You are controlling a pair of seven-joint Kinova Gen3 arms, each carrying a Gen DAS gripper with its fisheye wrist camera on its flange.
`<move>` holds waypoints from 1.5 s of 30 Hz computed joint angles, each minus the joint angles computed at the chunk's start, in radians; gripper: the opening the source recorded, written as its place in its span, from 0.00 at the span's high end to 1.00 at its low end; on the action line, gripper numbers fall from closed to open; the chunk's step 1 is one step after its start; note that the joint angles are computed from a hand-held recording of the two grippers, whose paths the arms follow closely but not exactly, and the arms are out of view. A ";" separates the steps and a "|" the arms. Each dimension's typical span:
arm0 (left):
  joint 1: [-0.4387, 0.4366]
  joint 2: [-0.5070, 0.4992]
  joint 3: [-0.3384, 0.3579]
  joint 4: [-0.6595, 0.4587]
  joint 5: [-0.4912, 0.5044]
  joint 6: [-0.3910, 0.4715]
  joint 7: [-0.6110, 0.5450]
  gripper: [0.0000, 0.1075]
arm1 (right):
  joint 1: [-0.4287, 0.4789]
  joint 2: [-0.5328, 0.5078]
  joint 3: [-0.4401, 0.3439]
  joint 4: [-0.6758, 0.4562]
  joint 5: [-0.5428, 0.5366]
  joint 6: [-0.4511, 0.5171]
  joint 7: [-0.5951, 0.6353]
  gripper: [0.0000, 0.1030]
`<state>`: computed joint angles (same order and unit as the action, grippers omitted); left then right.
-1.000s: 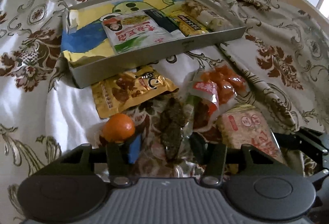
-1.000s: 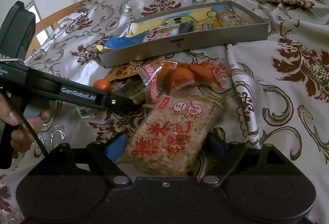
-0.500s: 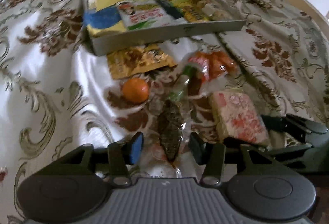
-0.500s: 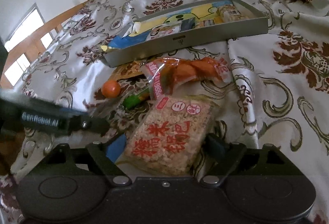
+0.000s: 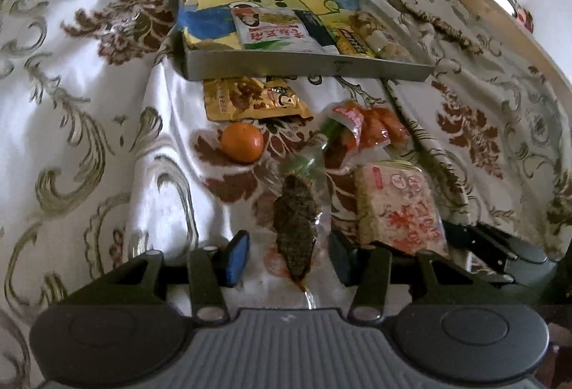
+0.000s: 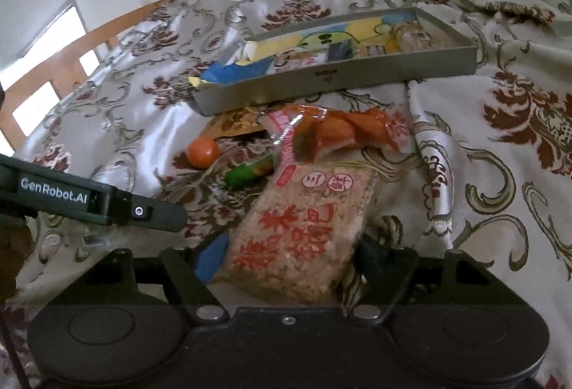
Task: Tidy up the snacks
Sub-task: 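Grasp the rice-cracker bag with the right tool while the left tool grasps the jerky pack, then lift both held snacks and carry them toward the gray tray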
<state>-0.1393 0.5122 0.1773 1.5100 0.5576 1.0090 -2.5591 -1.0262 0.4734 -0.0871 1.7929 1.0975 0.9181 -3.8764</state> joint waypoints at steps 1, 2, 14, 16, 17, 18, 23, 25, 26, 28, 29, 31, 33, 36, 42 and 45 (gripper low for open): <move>-0.006 -0.004 -0.002 0.004 0.008 0.008 0.011 0.51 | -0.008 -0.002 0.000 0.001 0.005 0.008 -0.004 0.26; -0.013 -0.007 -0.003 0.007 0.018 0.017 0.021 0.51 | -0.014 -0.005 -0.001 0.003 0.010 0.013 -0.011 0.26; -0.047 -0.081 -0.026 0.049 0.075 0.046 0.069 0.51 | -0.036 -0.067 -0.047 0.065 0.080 0.087 -0.166 0.27; -0.049 -0.092 -0.029 0.050 0.090 0.058 0.080 0.51 | -0.037 -0.074 -0.056 0.073 0.093 0.102 -0.187 0.27; -0.049 -0.095 -0.031 0.049 0.097 0.065 0.088 0.51 | -0.038 -0.076 -0.060 0.077 0.103 0.109 -0.203 0.27; -0.049 -0.098 -0.033 0.048 0.103 0.069 0.095 0.51 | -0.040 -0.080 -0.064 0.084 0.114 0.116 -0.220 0.28; -0.041 -0.115 -0.030 0.050 0.145 0.066 0.097 0.51 | -0.038 -0.096 -0.089 0.107 0.156 0.158 -0.274 0.39; -0.031 -0.116 -0.029 0.047 0.154 0.058 0.102 0.51 | -0.022 -0.096 -0.098 0.100 0.140 0.161 -0.253 0.60; -0.026 -0.116 -0.029 0.047 0.158 0.052 0.104 0.51 | -0.008 -0.098 -0.101 0.103 0.133 0.143 -0.250 0.61; -0.013 -0.113 -0.029 0.046 0.157 0.037 0.113 0.51 | 0.021 -0.098 -0.104 0.102 0.097 0.101 -0.237 0.59; -0.008 -0.110 -0.028 0.046 0.157 0.032 0.120 0.51 | 0.038 -0.095 -0.113 0.100 0.079 0.089 -0.222 0.57; -0.007 -0.100 -0.026 0.044 0.162 0.028 0.129 0.51 | 0.034 -0.098 -0.091 0.112 0.061 0.053 -0.240 0.52; -0.010 -0.090 -0.024 0.044 0.166 0.027 0.134 0.51 | 0.052 -0.114 -0.085 0.145 0.077 -0.014 -0.306 0.44; -0.019 -0.083 -0.020 0.049 0.170 0.025 0.122 0.51 | 0.099 -0.126 -0.085 0.174 0.058 -0.130 -0.334 0.30; -0.032 -0.072 -0.019 0.046 0.172 0.032 0.112 0.51 | 0.063 -0.140 -0.029 0.234 0.156 -0.204 -0.523 0.51; -0.037 -0.071 -0.018 0.041 0.175 0.034 0.107 0.51 | 0.065 -0.153 -0.078 0.250 0.222 -0.140 -0.577 0.69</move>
